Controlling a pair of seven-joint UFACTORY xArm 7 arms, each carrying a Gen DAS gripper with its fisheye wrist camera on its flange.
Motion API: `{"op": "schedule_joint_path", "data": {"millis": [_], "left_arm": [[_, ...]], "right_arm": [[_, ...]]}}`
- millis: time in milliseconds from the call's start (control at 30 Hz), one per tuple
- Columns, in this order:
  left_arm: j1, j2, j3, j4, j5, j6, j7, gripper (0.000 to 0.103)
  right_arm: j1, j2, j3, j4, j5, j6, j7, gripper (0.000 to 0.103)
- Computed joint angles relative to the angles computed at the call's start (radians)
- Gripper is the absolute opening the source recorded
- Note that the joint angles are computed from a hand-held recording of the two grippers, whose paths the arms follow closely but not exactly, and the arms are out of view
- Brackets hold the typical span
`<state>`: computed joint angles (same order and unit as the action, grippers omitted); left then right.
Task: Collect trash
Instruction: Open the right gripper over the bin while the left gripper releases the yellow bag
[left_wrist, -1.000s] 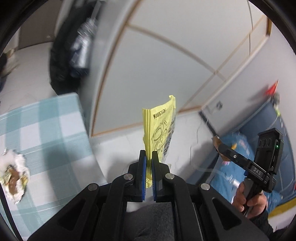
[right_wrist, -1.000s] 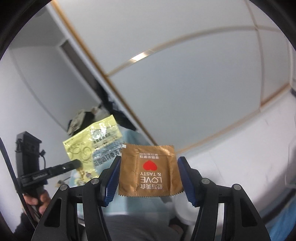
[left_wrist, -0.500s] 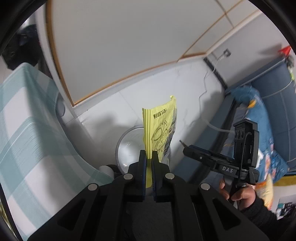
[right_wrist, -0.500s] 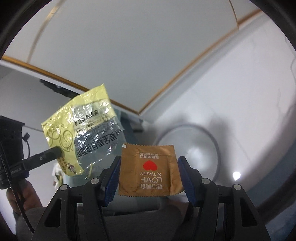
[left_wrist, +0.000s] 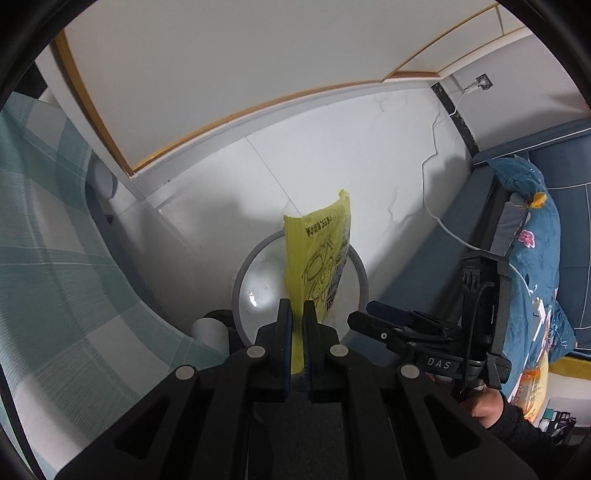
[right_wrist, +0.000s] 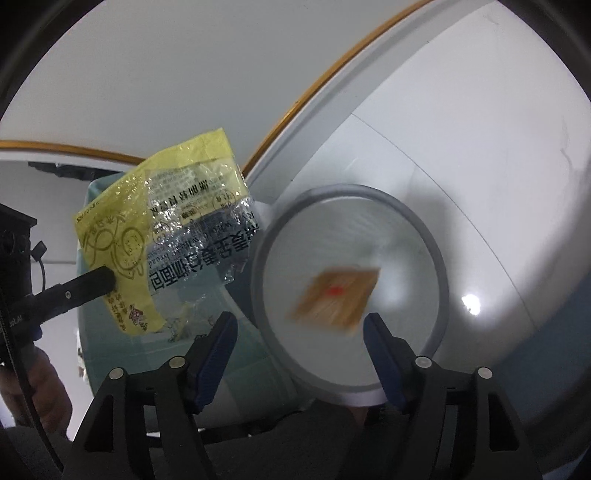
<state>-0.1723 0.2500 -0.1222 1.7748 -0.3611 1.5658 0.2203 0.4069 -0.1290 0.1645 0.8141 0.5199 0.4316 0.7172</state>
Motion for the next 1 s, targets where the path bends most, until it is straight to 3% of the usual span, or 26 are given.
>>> {"op": "schedule_joint_path", "data": {"millis": [133, 467, 500, 833, 933, 1000], "left_arm": [[-0.014, 0.022, -0.006, 0.015, 0.019, 0.027, -0.015, 0.002], [-0.037, 0.059, -0.015, 0.036, 0.044, 0.087, -0.018, 0.002], [-0.039, 0.062, -0.016, 0.038, 0.046, 0.090, -0.019, 0.002], [-0.073, 0.132, -0.019, 0.108, 0.099, 0.176, -0.059, 0.003], [-0.073, 0.139, -0.018, 0.117, 0.098, 0.180, -0.063, 0.015], [-0.072, 0.122, -0.015, 0.095, 0.105, 0.161, -0.060, 0.037]], "right_arm": [[-0.003, -0.031, 0.004, -0.028, -0.004, -0.019, 0.045, 0.077], [-0.091, -0.140, 0.050, -0.032, -0.322, 0.110, 0.280, 0.095], [-0.068, -0.150, 0.023, -0.037, -0.308, 0.107, 0.258, 0.096], [-0.089, -0.154, 0.035, 0.021, -0.431, 0.226, 0.319, 0.099], [-0.093, -0.156, 0.039, 0.033, -0.445, 0.228, 0.331, 0.100], [-0.092, -0.159, 0.047, 0.034, -0.459, 0.231, 0.345, 0.100]]}}
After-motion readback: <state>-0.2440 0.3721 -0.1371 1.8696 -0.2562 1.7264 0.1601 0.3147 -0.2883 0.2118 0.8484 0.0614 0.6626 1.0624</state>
